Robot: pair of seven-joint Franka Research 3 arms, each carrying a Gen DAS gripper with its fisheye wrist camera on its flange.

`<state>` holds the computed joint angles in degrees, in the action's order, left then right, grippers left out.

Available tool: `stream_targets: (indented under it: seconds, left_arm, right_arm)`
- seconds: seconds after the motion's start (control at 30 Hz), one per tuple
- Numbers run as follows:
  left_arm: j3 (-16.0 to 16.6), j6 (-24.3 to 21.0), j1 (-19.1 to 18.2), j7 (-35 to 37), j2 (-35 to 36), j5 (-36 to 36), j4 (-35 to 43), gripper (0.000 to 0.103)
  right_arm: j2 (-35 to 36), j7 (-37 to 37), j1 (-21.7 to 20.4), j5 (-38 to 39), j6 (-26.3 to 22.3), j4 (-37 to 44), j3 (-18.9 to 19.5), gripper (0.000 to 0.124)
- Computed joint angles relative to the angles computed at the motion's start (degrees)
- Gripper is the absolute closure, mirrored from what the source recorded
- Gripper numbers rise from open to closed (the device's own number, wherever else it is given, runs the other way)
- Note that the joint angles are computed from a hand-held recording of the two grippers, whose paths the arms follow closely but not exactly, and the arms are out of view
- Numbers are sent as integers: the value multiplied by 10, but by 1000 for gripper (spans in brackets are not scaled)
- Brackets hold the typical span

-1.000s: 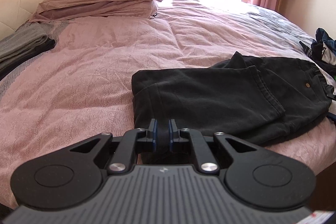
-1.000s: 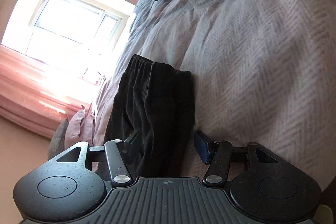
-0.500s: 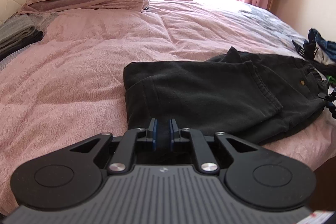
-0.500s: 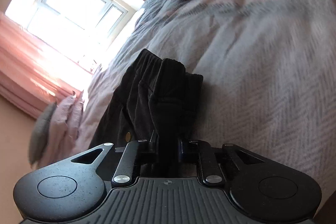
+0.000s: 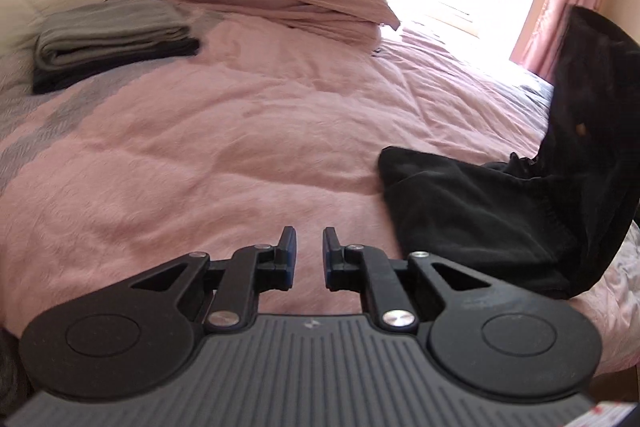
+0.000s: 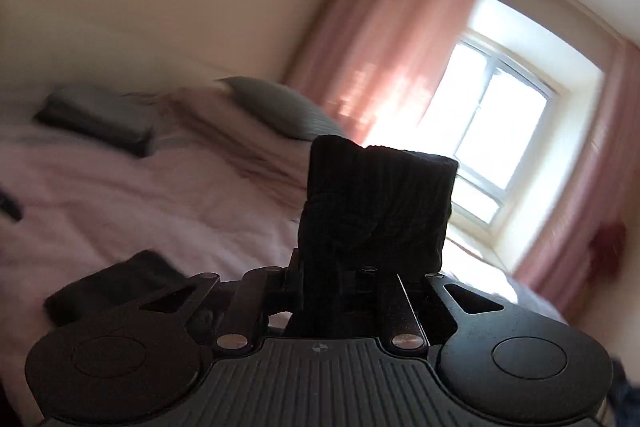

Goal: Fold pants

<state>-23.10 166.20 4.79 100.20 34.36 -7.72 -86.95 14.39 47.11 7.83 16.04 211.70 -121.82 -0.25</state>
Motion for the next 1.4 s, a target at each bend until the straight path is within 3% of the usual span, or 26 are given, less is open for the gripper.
stream_targets:
  seconds: [0.07, 0.13, 0.17, 0.23, 0.27, 0.37, 0.43, 0.47, 0.5, 0.53, 0.6, 0.7, 0.77, 0.83, 0.93, 1.03, 1.1, 1.17, 1.2, 1.27, 1.4]
  left_arm:
    - [1, -4, 8, -5, -5, -7, -13, 93]
    - [-1, -16, 17, -9, -8, -16, -22, 93]
    - [-1, -20, 19, -10, -10, -21, -27, 93]
    - [-11, -22, 32, 1, -15, -34, -40, 93]
    - [-16, -22, 38, 9, -18, -41, -48, 93]
    - [-12, -29, 33, 16, -19, -45, -50, 94]
    - [-20, -31, 36, 26, -17, -56, -50, 94]
    - [-22, -34, 35, 30, -15, -59, -48, 94]
    - [-23, -35, 32, 34, -14, -61, -47, 94]
    - [-22, -36, 29, 36, -15, -62, -48, 93]
    - [-29, -34, 30, 50, -22, -69, -57, 93]
    - [-30, -44, 25, 61, -27, -75, -58, 93]
    - [-37, -41, 26, 79, -32, -84, -61, 93]
    - [-48, -37, 29, 100, -38, -95, -65, 93]
    - [-57, -42, 27, 124, -46, -111, -68, 93]
    - [-55, -49, 16, 137, -53, -122, -70, 93]
    - [-52, -51, 7, 145, -57, -127, -72, 93]
    - [-51, -48, 0, 155, -62, -131, -73, 93]
    - [-51, -44, -2, 162, -65, -133, -75, 93]
    - [-44, -43, -14, 165, -68, -128, -73, 93]
    - [-23, -38, -39, 153, -70, -106, -67, 93]
  right_arm:
    - [15, 14, -28, -115, -41, -13, 35, 110]
    - [48, 1, -1, -156, -89, -11, 20, 110]
    - [71, -50, 43, -119, -87, -11, -9, 110]
    - [108, -143, 107, -31, -16, -13, -46, 110]
    - [112, -138, 110, -31, -10, -10, -51, 110]
    - [101, -98, 61, -37, 1, -7, -4, 109]
    - [107, -102, 62, -22, 16, 0, 1, 106]
    - [110, -96, 62, -7, -11, 10, 4, 102]
    - [111, -100, 60, 13, -54, 23, 10, 90]
    - [117, -100, 76, 22, -66, 31, -4, 77]
    - [122, -141, 121, 74, -45, 36, -31, 68]
    - [95, -70, 68, 29, 3, 4, 18, 56]
    - [72, 12, 27, 9, 17, -20, 46, 55]
    - [46, 77, 22, 59, 0, -38, 42, 55]
    - [7, 156, 33, 178, -72, -43, 15, 55]
    - [-38, 286, -10, 185, -119, -84, 24, 55]
    - [-76, 387, -85, 130, -135, -130, 70, 55]
    - [-102, 562, -163, -33, -144, -169, 100, 55]
    - [-106, 615, -189, -80, -145, -176, 112, 55]
    - [-108, 662, -200, -113, -139, -188, 105, 55]
    - [-117, 673, -179, -114, -143, -193, 74, 55]
